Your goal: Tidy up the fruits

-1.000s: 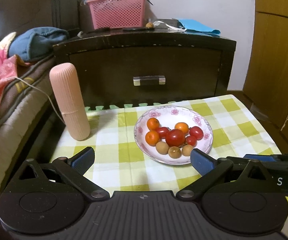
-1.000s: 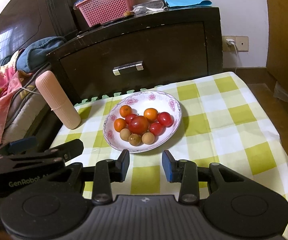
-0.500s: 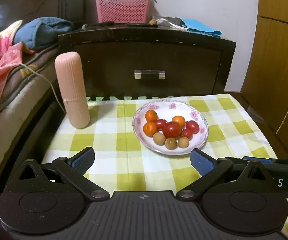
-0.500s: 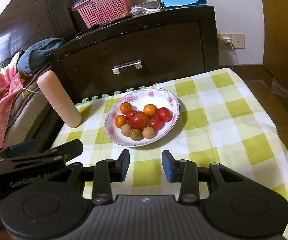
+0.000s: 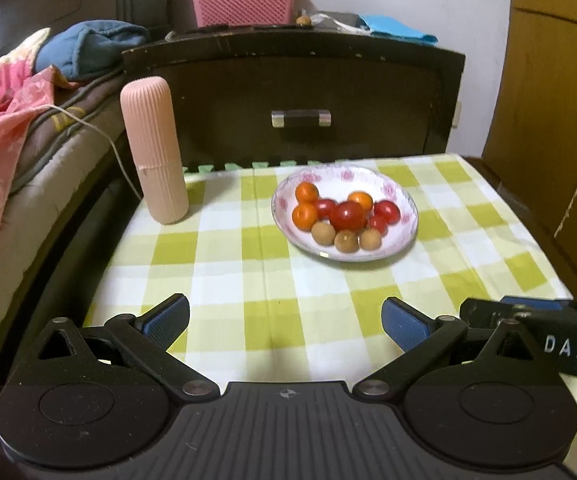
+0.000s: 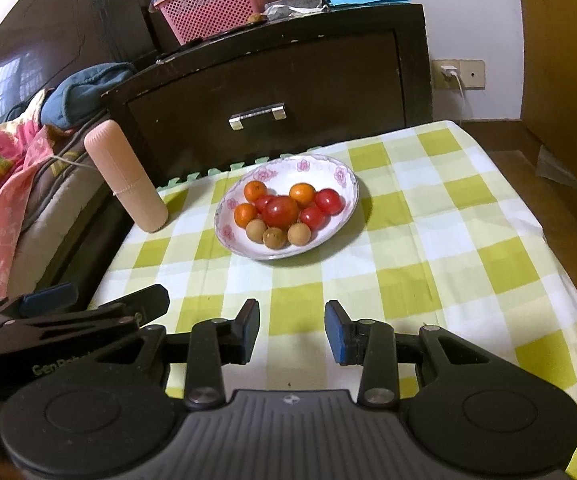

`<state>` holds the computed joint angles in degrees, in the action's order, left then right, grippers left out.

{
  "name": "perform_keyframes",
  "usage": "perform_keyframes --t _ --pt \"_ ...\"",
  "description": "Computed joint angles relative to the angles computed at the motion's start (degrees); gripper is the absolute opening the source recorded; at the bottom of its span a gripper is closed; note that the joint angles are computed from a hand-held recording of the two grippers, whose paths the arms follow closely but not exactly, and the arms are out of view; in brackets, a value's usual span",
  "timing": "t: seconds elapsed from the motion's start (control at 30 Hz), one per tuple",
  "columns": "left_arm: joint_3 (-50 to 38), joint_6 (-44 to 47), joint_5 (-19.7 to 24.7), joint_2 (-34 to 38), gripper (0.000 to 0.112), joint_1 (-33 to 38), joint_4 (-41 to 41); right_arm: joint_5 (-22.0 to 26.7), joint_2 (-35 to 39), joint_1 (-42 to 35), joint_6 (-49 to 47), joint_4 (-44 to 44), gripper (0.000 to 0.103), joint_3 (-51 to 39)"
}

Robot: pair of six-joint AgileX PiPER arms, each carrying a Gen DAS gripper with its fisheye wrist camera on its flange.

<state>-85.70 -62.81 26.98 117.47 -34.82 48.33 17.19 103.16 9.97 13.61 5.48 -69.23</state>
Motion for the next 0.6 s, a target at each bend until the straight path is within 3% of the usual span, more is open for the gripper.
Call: perform_keyframes --t 0.27,0.6 --pt "2.5 0.2 0.6 -1.1 0.103 -1.2 0.3 0.2 -2.9 1.5 9.0 -8.3 0.034 3.6" --pt "4.7 0.3 1.8 -1.8 0.103 -1.9 0.3 1.8 -4.5 3.1 14.3 -12.5 0.034 6.5"
